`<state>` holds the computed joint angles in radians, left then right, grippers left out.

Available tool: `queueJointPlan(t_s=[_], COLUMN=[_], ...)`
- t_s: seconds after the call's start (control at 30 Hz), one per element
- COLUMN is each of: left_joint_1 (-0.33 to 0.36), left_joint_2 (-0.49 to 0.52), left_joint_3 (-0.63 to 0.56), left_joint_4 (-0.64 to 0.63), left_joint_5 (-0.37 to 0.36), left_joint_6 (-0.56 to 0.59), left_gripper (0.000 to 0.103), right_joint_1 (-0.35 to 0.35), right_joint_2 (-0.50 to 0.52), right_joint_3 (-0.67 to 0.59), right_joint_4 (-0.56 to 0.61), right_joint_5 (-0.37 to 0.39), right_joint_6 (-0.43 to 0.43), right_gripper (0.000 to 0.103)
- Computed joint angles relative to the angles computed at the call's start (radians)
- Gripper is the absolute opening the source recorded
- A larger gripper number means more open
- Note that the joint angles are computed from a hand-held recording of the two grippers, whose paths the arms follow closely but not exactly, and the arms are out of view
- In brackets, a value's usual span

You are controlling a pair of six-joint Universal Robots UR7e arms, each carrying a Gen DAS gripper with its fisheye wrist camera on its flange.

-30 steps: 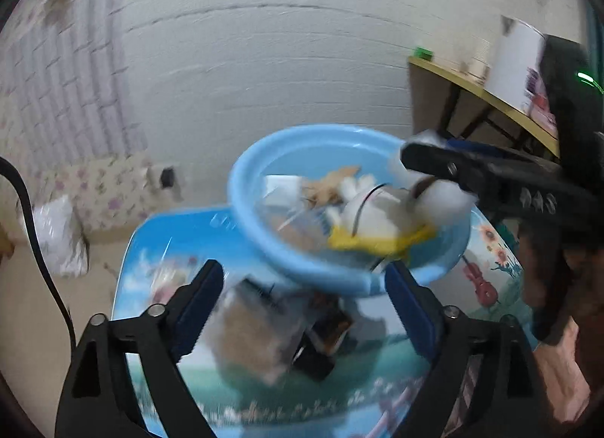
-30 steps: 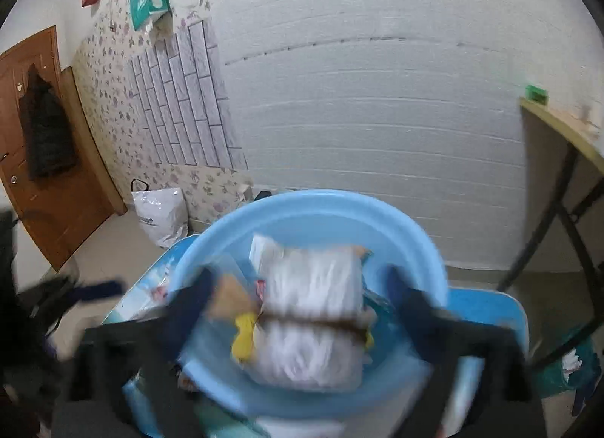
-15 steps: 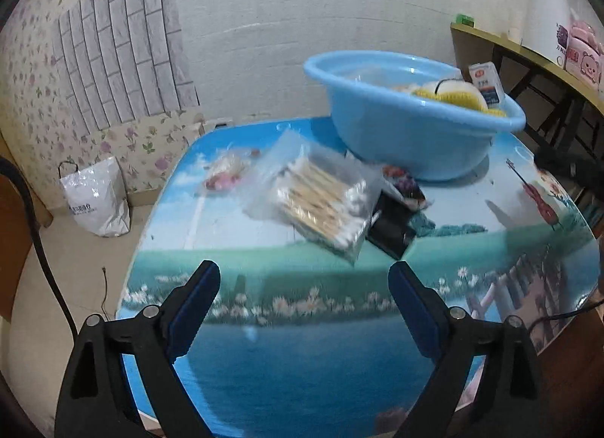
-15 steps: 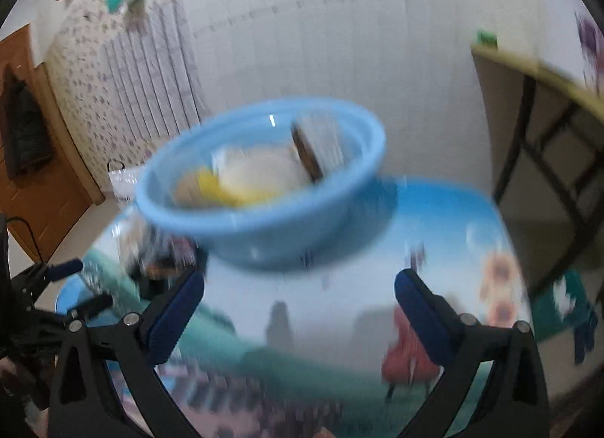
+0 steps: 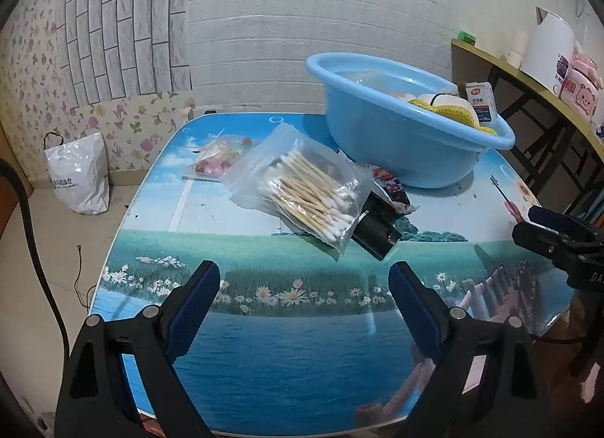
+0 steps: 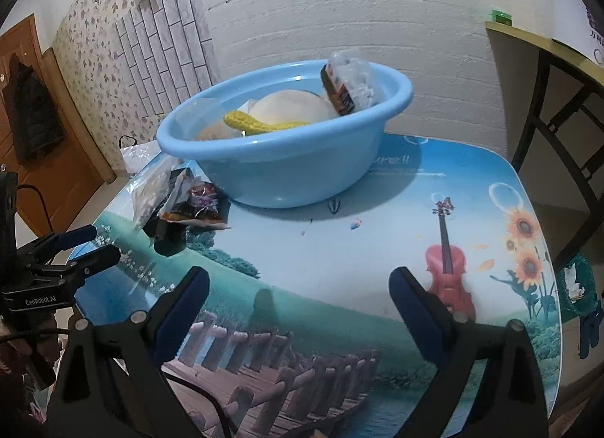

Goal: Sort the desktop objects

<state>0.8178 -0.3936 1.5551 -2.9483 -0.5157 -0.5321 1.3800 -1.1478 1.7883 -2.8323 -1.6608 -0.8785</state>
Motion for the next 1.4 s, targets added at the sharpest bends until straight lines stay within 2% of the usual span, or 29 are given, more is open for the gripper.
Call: queueJointPlan(t_s=[0.13, 0.27, 0.4, 0.57, 0.7, 1.07, 1.27, 1.4], left_joint_1=[0.001, 0.002, -0.003, -0.002, 0.005, 0.038, 0.07, 0.098], left_joint_2=[-0.001, -0.008, -0.015, -0.017, -0.022, -0.017, -0.004, 0.003], left_joint_3=[0.002, 0.003, 0.001, -0.006, -0.009, -0.012, -0.058, -0.096], left_joint_4=[-0.002, 0.021, 0.03, 0.026, 0.027, -0.063, -0.127, -0.148], left_joint_5=[-0.002, -0.002, 0.007, 0.026, 0.016, -0.027, -0.073, -0.145], left_joint_6=[0.0, -0.01, -0.003, 0.003, 0.002, 0.054, 0.117, 0.134], left_gripper=[0.091, 0.091, 0.091, 0.091, 0.091, 0.091, 0.091, 0.091], right_joint_1=[0.001, 0.006, 0.008, 0.015, 0.018, 0.035, 0.058, 0.068], right_joint_2=[0.0, 0.001, 0.004, 0.02, 0.027, 0.053, 0.077, 0.093], right_joint_3=[-0.002, 0.004, -0.009, -0.029, -0.045, -0.038, -0.046, -0.063], right_joint_4=[0.025, 0.009, 0.034, 0.064, 0.106, 0.104, 0.097, 0.115], right_joint_5=[-0.011, -0.017, -0.021, -0.06, -0.062, -0.047, -0.043, -0.033], right_joint_6=[0.013, -0.009, 0.02, 0.045, 0.064, 0.084, 0.079, 0.098], right_gripper=[0.097, 0.088, 0.081, 0.069, 0.069, 0.069, 0.069, 0.069])
